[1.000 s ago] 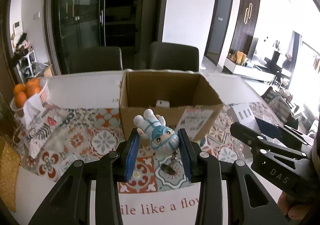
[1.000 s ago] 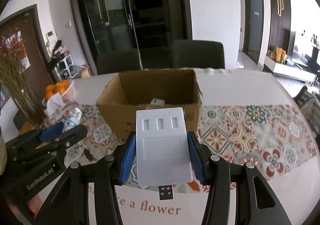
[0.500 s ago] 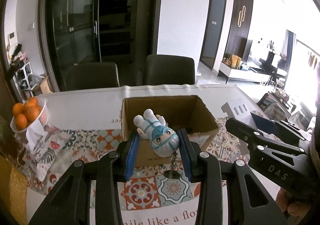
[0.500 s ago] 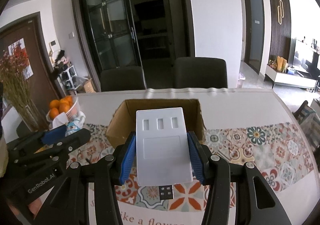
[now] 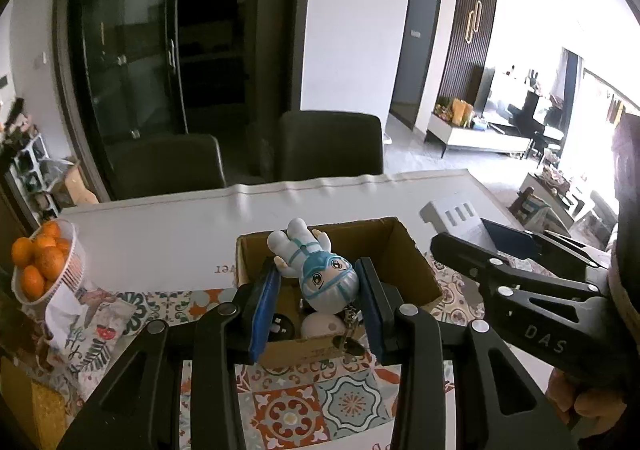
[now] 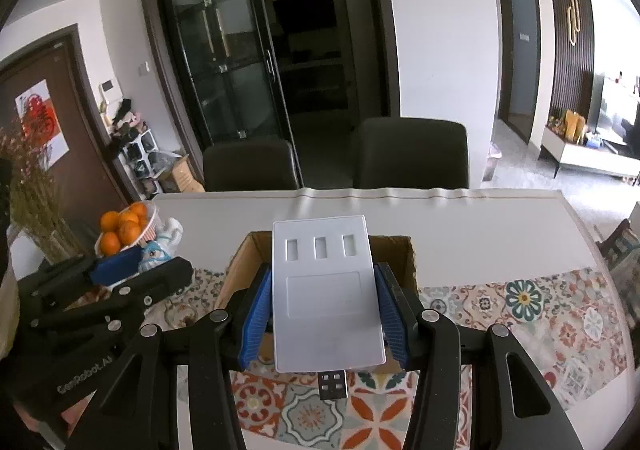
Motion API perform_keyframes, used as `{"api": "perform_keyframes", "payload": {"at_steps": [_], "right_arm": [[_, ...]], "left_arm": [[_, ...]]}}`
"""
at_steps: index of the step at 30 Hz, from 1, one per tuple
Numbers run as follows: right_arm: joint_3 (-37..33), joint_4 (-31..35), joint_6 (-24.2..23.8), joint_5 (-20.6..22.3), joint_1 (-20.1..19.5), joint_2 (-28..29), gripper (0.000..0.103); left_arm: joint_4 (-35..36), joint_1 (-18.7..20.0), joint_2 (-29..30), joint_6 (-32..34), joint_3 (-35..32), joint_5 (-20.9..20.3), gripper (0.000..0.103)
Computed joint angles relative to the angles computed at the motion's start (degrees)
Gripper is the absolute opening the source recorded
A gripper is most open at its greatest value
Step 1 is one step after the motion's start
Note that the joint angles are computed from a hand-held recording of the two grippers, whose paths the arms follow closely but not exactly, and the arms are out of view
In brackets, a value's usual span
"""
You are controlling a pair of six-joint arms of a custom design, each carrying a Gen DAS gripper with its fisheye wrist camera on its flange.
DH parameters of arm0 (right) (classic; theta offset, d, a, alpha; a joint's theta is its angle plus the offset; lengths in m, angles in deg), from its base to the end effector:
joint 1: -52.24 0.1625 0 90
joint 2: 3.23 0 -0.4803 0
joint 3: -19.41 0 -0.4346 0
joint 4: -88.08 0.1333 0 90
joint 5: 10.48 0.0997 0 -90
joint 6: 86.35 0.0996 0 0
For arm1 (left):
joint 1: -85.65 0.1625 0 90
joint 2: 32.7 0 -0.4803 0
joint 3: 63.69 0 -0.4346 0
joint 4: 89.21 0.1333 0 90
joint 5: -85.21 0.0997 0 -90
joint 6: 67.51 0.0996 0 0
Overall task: Organize rigid objects
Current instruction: 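Carry the figurine with the left tool while the right tool carries the adapter over the box, then open both tools to drop the figurine and adapter into the box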
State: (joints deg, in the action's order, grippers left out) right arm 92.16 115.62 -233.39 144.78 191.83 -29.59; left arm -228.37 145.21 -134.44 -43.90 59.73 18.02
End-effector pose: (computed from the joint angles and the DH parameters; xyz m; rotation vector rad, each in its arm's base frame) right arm 0.5195 -0.3861 -0.0066 0.1207 -2.1935 1.1562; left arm -0.0732 -0.4638 0.4368 1.1057 2.4601 -0.6899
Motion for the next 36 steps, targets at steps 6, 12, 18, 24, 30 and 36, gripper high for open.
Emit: {"api": "perform_keyframes", "payload": {"at_steps": [6, 12, 18, 24, 30, 36], "right_arm": [[-1.60, 2.14, 0.08, -3.31, -3.27, 0.02, 0.050], [-3.79, 6.17, 0.64, -5.21, -6.43, 1.09, 0.050], [-5.21, 9.96, 1.96, -9.25, -9.76, 2.16, 0.050], [-7.10, 15.27, 3.99, -13.20, -12.71, 3.88, 0.050], [-8.33, 19.58, 5.51, -14.62, -14.40, 5.62, 0.050], [-9.86, 23.65, 6.70, -15.25, -15.23, 7.24, 0.050]], "left_arm": [[0.40, 0.69, 4.61, -0.42, -2.53, 1.77, 0.038], [0.82, 1.82, 8.57, -0.96, -4.14, 3.63, 0.038], [3.28, 3.38, 11.98, -2.60, -6.08, 5.01, 0.038], [5.06, 4.67, 15.32, -3.81, -7.61, 6.69, 0.038], [6.92, 6.19, 17.87, -5.23, -8.61, 7.86, 0.038], [9.57, 7.28, 19.14, -7.17, -9.06, 8.79, 0.038]]}}
